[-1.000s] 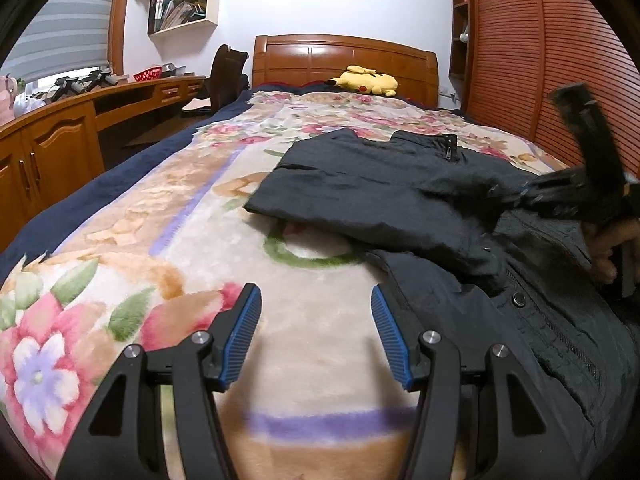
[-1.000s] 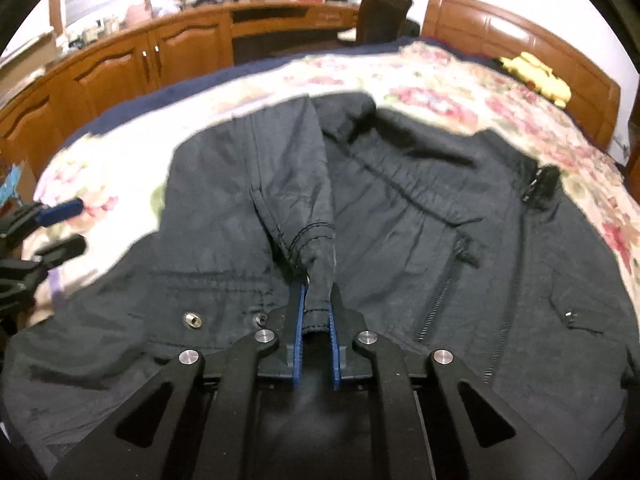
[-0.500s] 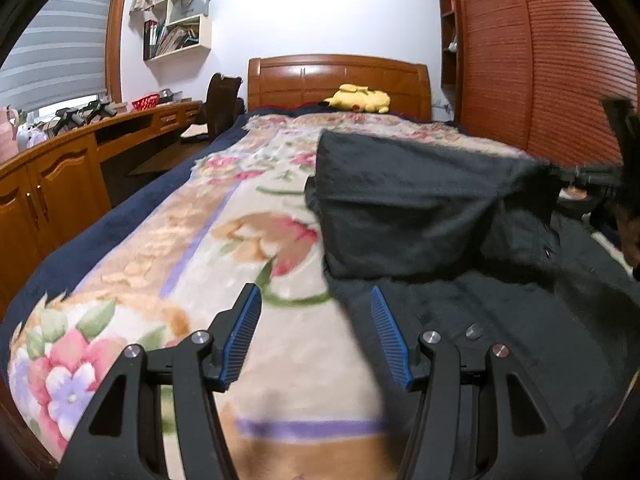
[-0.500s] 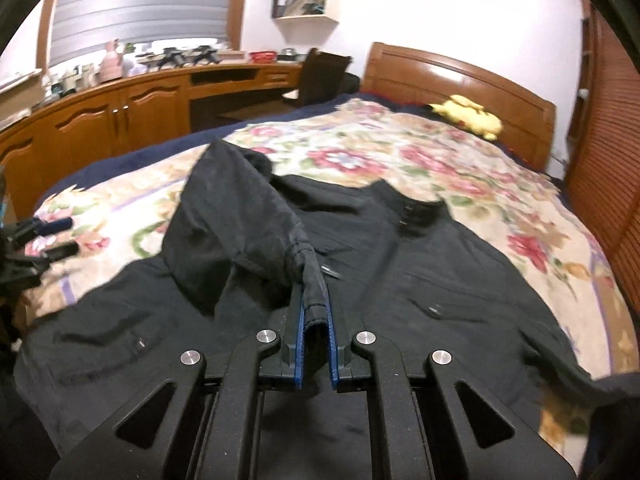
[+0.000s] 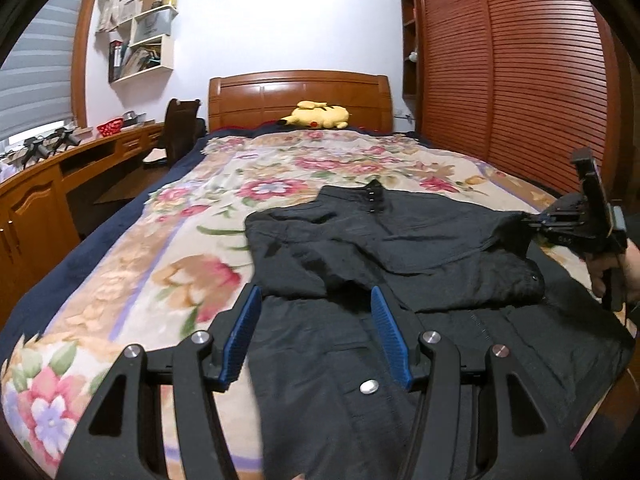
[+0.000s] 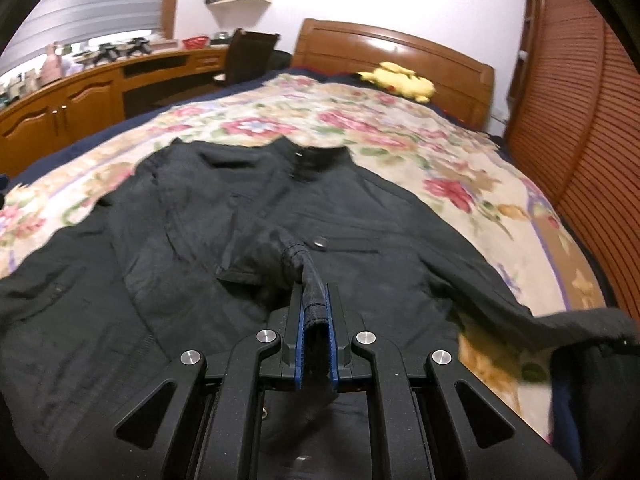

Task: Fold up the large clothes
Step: 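Grasp the folded sleeve cuff with the right tool and pull it toward the jacket hem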

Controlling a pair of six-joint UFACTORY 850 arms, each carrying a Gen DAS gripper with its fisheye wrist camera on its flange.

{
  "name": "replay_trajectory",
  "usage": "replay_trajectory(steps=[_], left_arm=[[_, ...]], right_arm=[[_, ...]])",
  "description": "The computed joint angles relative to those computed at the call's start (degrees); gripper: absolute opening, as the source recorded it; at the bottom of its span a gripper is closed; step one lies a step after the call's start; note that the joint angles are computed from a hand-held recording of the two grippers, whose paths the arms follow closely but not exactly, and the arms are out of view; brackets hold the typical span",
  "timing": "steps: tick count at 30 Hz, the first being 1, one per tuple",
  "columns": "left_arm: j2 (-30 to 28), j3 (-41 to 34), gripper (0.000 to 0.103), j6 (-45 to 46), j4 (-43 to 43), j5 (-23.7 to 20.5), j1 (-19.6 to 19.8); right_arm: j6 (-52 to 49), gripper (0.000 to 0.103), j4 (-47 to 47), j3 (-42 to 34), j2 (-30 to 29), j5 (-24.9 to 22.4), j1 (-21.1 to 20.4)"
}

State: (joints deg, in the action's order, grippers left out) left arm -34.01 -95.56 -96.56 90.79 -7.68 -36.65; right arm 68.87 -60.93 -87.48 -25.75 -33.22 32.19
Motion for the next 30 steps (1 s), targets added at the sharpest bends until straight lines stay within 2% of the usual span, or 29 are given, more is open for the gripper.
replay_trajectory(steps=[7,9,11,14,18,22,24,26,28,30], left_arm=[[-3.69,-5.99,0.056,16.40,-16.13,0.33,-2.07],[-5.31,-8.51,0.056,24.01,-23.57,0.34,-2.67],[-6.21,-9.79,0.056,27.40,-26.77,0.41,-3.05],[-8.89,-13.56,0.056,38.60,-38.17,0.53,-3.64],[-11.09,-16.46,0.056,47.15,-47.42,0.88,-4.24],[-12.85,-18.59,0.056,50.96,-49.90,0.87,-4.96],[-13.37,-19.06,0.056,55.88,-54.67,1.30,-5.11],[-13.33,-18.83,0.056,59.24,-58.10,1.95,-5.15],[-13.15,-18.36,0.056,58.15,-56.32,2.75,-5.35],[-13.14,-18.11,0.056,52.60,-50.10,3.10,-5.72]], right_arm=[[2.09,0.006,-2.15,2.21,0.69,-1.15,-1.87],[3.49,0.006,-3.97,2.51,0.88,-1.63,-2.22],[3.46,0.007,-3.86,2.59,1.07,-0.79,-2.71],[1.43,0.007,-0.88,2.45,1.04,0.28,-3.46],[0.45,0.014,-0.04,2.30,0.75,-1.31,-3.24],[0.19,0.022,-0.13,3.08,1.12,-2.09,-3.03],[-0.18,0.029,0.49,3.08,0.94,-2.54,-3.08],[0.01,0.044,0.83,3.04,0.66,-3.34,-3.05],[0.19,0.052,1.37,3.32,0.66,-3.36,-3.04],[0.40,0.054,1.58,4.07,0.95,-2.65,-2.96]])
